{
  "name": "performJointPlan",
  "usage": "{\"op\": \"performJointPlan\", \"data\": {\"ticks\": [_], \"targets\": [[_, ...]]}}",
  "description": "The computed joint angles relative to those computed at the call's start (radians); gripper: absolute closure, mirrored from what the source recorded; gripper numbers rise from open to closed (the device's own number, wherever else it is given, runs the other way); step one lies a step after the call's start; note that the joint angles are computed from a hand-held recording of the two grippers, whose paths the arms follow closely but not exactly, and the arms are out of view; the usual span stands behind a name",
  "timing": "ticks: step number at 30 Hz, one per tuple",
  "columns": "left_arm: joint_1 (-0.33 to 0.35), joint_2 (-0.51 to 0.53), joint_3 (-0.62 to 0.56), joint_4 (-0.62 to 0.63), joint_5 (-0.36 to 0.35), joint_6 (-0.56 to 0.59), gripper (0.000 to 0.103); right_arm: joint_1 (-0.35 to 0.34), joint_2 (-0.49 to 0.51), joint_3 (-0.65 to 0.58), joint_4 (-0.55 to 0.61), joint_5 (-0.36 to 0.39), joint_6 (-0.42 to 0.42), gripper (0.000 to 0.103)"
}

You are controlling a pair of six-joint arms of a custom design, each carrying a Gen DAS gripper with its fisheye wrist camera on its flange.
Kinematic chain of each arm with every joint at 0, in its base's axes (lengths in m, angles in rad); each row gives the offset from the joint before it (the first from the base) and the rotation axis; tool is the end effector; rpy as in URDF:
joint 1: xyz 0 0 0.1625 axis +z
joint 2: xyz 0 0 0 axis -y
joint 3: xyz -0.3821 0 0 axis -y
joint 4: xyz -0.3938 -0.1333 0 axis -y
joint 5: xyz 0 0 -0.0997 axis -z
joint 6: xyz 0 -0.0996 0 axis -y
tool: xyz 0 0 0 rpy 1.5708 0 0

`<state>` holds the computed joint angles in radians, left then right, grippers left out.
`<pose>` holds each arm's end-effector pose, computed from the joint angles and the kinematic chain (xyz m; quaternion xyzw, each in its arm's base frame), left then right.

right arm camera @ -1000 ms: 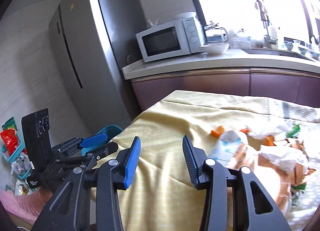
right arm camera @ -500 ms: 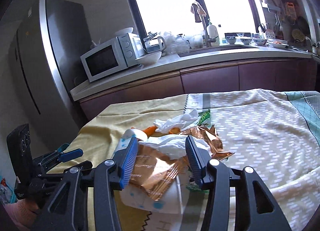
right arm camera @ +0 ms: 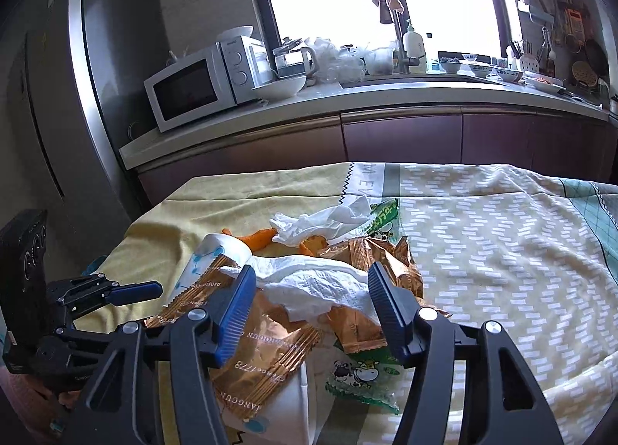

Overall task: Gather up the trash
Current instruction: 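Grasp a white tissue with the right tool while the left grasps the blue-dotted cup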

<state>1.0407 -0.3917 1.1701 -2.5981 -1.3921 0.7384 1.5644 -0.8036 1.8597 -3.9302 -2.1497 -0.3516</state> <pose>-0.2511 -0.7272 -0.0386 0.5767 0.8027 -0.1138 0.1009 0.0752 -0.5663 0.1689 -0.0397 -0.7804 0.5316 0.3268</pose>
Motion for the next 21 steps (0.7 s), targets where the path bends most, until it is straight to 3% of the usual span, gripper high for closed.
{"op": "performJointPlan", "data": {"ticks": [3, 7, 13, 21], "targets": [[0.0, 0.021, -0.038, 0.048, 0.0, -0.013, 0.074, 0.0, 0.0, -0.001, 0.012, -0.004, -0.007, 0.049], [0.002, 0.034, -0.061, 0.061, -0.01, -0.024, 0.086, -0.006, -0.011, 0.014, 0.025, 0.012, -0.002, 0.066], [0.004, 0.016, -0.027, -0.006, -0.02, -0.023, 0.091, -0.006, -0.02, 0.027, 0.036, 0.022, -0.001, 0.09], [0.017, -0.032, 0.02, -0.064, -0.019, -0.051, 0.094, 0.005, -0.023, 0.037, -0.015, 0.022, -0.021, 0.098]]}}
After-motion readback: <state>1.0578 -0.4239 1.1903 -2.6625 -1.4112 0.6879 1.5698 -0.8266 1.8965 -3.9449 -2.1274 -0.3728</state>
